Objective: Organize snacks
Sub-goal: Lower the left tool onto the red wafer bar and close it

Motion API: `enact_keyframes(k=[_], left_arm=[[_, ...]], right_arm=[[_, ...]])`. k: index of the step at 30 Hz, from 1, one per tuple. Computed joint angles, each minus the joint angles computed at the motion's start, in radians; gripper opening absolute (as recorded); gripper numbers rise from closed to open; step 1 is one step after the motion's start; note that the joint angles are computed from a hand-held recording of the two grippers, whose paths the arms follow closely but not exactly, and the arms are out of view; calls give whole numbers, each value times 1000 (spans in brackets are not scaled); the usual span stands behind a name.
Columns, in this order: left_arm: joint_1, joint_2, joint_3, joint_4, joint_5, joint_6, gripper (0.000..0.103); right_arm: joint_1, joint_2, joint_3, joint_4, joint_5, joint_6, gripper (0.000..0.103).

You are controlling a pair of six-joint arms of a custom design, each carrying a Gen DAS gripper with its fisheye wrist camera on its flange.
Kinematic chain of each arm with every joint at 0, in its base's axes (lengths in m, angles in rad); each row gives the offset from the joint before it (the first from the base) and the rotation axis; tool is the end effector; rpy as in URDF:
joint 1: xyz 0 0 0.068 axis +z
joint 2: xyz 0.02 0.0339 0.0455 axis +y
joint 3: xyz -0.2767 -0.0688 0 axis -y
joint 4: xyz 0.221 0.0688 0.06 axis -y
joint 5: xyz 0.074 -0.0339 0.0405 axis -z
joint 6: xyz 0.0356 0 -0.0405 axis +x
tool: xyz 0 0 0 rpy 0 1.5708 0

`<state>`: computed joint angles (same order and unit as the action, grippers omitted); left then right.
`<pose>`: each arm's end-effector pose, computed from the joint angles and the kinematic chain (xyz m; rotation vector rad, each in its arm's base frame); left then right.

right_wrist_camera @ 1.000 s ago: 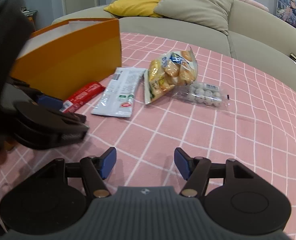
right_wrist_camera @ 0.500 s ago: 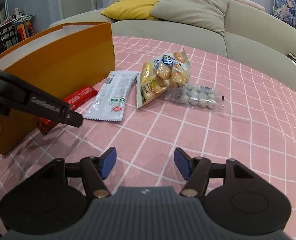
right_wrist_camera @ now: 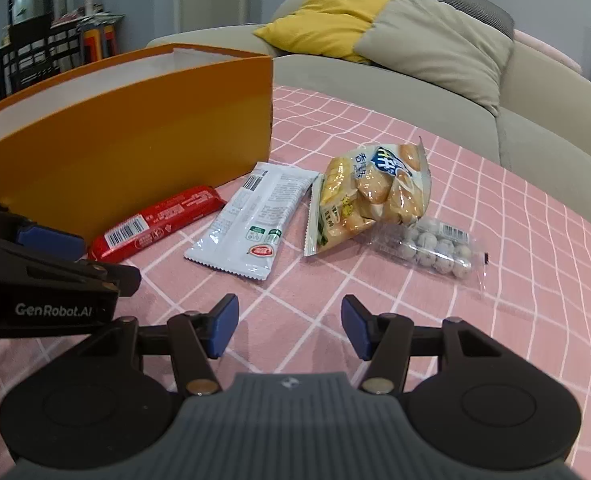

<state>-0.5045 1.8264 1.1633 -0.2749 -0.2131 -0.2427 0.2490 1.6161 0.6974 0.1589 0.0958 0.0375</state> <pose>0.3235 -0.1700 0.2047 0.2374 2.4678 -0.0493 0.2855 0.0691 0.1753 -0.1979 2.3180 0.0322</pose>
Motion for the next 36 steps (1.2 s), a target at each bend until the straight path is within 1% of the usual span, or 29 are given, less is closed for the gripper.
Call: enact_keyframes(k=[3,4,6,8,11,13,15,17,19,21,22,24,25,28,29,30,33,35,36], left_arm=[[11,25,1,13,17,-51,65],[12,21,-17,43,19,-58,67],[19,26,-18,66,48,-57,68],[28,27,-22,82,71,-54,66],[54,17,-42,112,137,-32,62],[80,12,-49,122,201,-15,59],[103,9,-46,116,271,4,55],[125,2,-46,111,338,23,54],[139,-9,-45,98,374,46,54],[134,-20,-47,97,353,50,54],[133,-28,-49,100,339,53,58],[123,-35,-50,108,309,71,62],[112,-29,-42,112,277,91,60],[92,-13,-19,110,230,127,59],[83,-10,-14,107,207,128,59],[75,-5,-8,101,184,125,57],[52,14,6,99,128,115,57],[28,29,14,98,70,115,58],[14,36,14,102,35,114,59]], right_arm=[[-12,11,7,-2,-12,-30,55],[-14,13,9,-2,-16,-35,55],[-18,16,7,0,-19,-42,55],[-22,19,4,5,-26,-45,55],[-32,25,-2,10,-35,-56,55],[-41,29,-6,20,-47,-67,55],[-50,32,-6,25,-56,-70,55],[-56,39,2,29,-60,-72,55],[-64,46,10,36,-69,-75,55],[-74,54,21,43,-89,-71,55],[-77,60,27,45,-99,-67,55],[-80,74,47,46,-119,-57,55],[-78,84,58,46,-126,-57,55],[-68,118,100,32,-148,-56,53],[-67,131,111,30,-156,-50,51],[-68,145,125,23,-162,-47,47],[-76,167,131,35,-176,-30,47],[-85,166,130,36,-190,-38,35],[-89,162,132,26,-206,-49,13]])
